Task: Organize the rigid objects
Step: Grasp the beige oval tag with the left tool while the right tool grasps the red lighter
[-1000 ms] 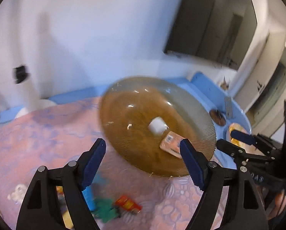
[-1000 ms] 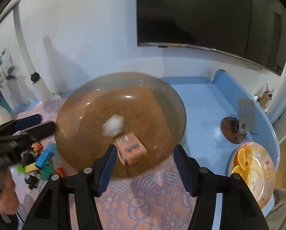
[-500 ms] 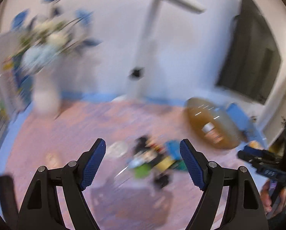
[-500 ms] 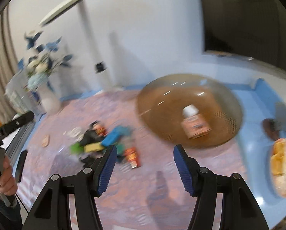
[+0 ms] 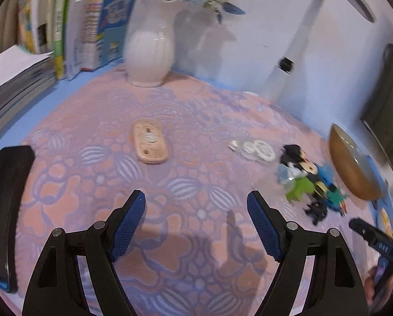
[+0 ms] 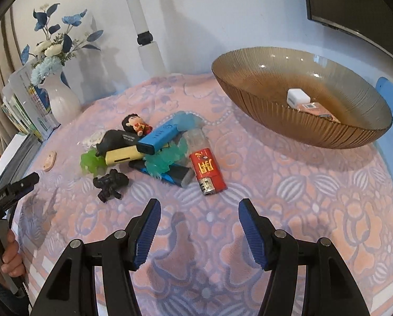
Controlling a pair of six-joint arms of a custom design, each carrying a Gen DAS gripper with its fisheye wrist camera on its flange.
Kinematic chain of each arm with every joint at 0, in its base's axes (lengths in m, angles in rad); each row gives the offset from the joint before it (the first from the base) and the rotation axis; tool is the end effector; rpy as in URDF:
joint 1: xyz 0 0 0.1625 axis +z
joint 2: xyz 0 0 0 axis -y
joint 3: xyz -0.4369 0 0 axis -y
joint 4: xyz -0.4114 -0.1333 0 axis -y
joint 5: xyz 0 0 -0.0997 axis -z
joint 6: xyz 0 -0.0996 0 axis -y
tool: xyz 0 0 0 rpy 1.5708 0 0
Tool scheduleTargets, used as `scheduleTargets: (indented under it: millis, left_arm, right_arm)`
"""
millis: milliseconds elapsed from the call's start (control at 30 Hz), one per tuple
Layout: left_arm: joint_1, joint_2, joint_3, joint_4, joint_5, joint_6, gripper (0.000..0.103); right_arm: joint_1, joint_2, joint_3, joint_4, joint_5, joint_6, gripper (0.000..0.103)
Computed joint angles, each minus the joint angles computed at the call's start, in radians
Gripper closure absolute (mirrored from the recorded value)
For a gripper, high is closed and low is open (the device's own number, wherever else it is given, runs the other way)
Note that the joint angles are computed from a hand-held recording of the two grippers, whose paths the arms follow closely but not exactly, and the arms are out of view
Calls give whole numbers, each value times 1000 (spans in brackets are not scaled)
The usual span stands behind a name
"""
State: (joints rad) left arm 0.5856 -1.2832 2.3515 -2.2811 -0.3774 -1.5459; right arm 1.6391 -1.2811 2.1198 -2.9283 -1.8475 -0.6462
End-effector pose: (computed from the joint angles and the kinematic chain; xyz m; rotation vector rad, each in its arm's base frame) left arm -0.2107 -0.4108 0.1516 -0.3415 2.1427 -1.2782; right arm 0.1423 -0.5254 0.2414 0.8431 -2.5414 0.5745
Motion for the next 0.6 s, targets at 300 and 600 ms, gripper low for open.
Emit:
scheduleTargets:
  millis: [300,600]
  left_arm:
    - [1,-87,-80,391,-57,-302,26]
    - [116,-33,-274,690,-96,-265,28]
  right_arm:
    - [-21,-5,-36,84,10,70,43]
    - [68,8,-113,129,-146,83,51]
